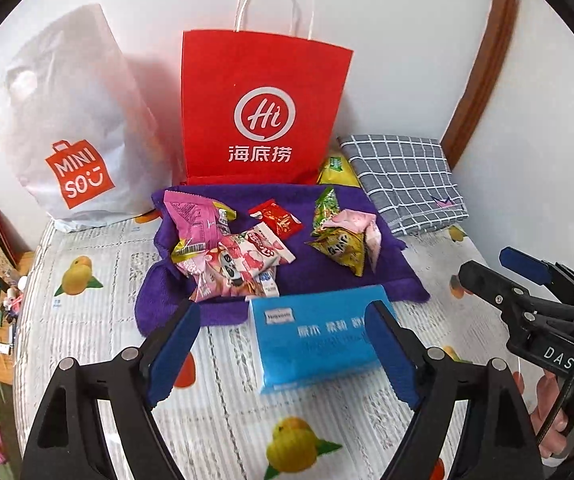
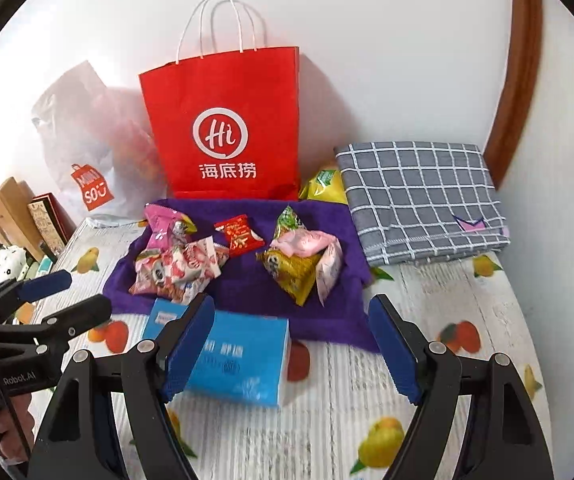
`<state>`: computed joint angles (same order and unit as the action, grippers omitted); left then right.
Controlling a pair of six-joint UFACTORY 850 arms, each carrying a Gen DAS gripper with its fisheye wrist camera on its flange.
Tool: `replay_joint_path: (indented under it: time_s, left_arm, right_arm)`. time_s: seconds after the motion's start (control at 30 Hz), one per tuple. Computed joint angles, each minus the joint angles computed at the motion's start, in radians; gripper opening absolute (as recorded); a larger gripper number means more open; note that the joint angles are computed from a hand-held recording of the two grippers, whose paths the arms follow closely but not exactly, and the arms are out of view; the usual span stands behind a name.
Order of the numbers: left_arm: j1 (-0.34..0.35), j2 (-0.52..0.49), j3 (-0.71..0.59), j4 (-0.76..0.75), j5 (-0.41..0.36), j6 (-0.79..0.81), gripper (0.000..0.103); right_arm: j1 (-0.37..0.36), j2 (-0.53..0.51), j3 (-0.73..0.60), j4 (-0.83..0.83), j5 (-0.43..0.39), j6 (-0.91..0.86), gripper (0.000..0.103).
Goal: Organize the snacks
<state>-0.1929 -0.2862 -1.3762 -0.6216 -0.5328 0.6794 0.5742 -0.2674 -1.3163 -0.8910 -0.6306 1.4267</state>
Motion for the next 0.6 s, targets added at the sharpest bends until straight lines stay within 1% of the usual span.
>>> replay_joint_path:
  time_s: [0.1, 0.17, 0.23, 0.3, 0.37, 0.47, 0.6]
  left_arm:
    - [0.001, 0.046, 0.047, -0.009, 0.017, 0.004, 0.086]
    - [0.005, 0.068, 0.069, -0.025, 0.024, 0.015, 0.089]
    - [0.007, 0.096, 0.097, -0.031, 0.036, 0.016, 0.09]
    - [0.007, 0.12, 0.12, -0.024, 0.049, 0.009, 0.093]
    - [0.002, 0.15, 0.148, -0.006, 0.073, 0.001, 0.094]
    - [-0.007, 0.197, 0.195, 0.028, 0.116, -0.018, 0.094]
    - [-0.001, 0.243, 0.238, -0.002, 0.117, 0.01, 0.095]
  right_arm:
    - [0.025, 0.039, 0.038, -0.009, -0.014, 0.046, 0.079]
    - [0.043, 0.062, 0.061, -0.025, -0.026, 0.083, 0.081]
    - [0.057, 0.079, 0.081, -0.052, -0.033, 0.123, 0.087]
    - [0.077, 0.097, 0.099, -0.08, -0.059, 0.161, 0.091]
    - [0.099, 0.114, 0.114, -0.106, -0.09, 0.193, 0.093]
    - [0.12, 0.136, 0.129, -0.113, -0.112, 0.218, 0.097]
    - [0.147, 0.157, 0.146, -0.123, -0.146, 0.249, 0.099]
